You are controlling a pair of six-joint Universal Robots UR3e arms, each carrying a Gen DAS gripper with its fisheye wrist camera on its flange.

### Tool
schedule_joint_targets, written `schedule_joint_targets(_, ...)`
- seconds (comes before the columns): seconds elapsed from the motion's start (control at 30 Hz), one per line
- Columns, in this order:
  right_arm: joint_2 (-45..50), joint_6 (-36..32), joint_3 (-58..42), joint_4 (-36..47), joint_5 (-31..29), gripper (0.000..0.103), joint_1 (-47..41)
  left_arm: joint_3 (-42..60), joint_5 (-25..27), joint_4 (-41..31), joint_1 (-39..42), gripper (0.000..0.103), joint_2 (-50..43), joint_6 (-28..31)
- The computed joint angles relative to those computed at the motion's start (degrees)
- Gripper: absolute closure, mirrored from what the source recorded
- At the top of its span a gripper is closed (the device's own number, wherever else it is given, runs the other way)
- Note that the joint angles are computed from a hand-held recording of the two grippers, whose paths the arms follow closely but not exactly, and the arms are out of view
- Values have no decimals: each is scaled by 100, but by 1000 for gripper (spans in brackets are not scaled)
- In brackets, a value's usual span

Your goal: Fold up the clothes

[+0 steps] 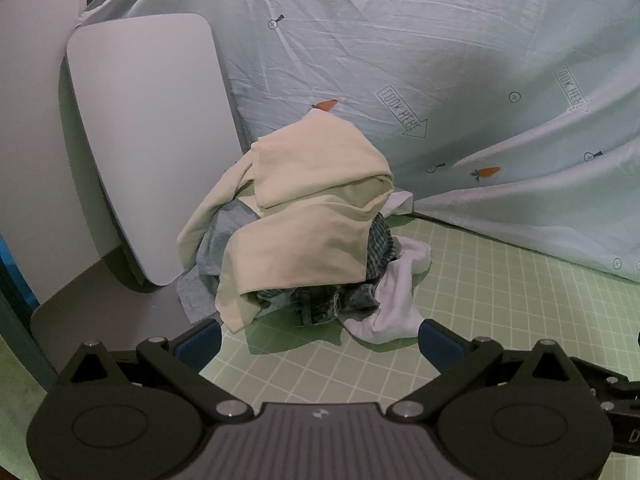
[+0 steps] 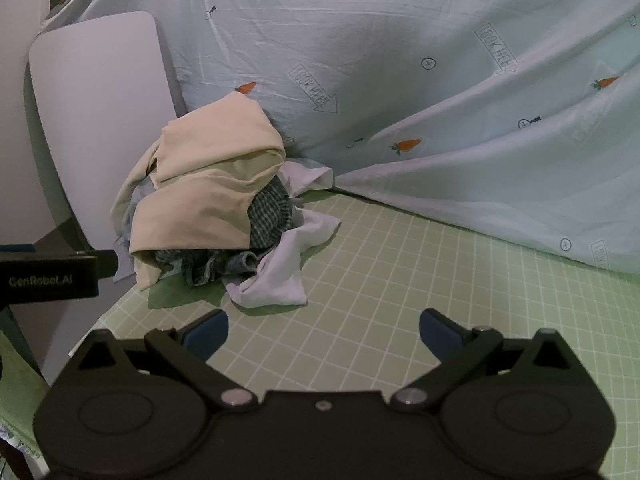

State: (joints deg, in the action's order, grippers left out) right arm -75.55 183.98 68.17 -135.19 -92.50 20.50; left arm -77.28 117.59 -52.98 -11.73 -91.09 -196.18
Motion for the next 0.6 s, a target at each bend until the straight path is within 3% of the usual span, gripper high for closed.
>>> schedule_joint_targets(0.6, 68, 30, -57, 74, 158, 0, -54, -236, -125, 39, 242, 0, 175, 189)
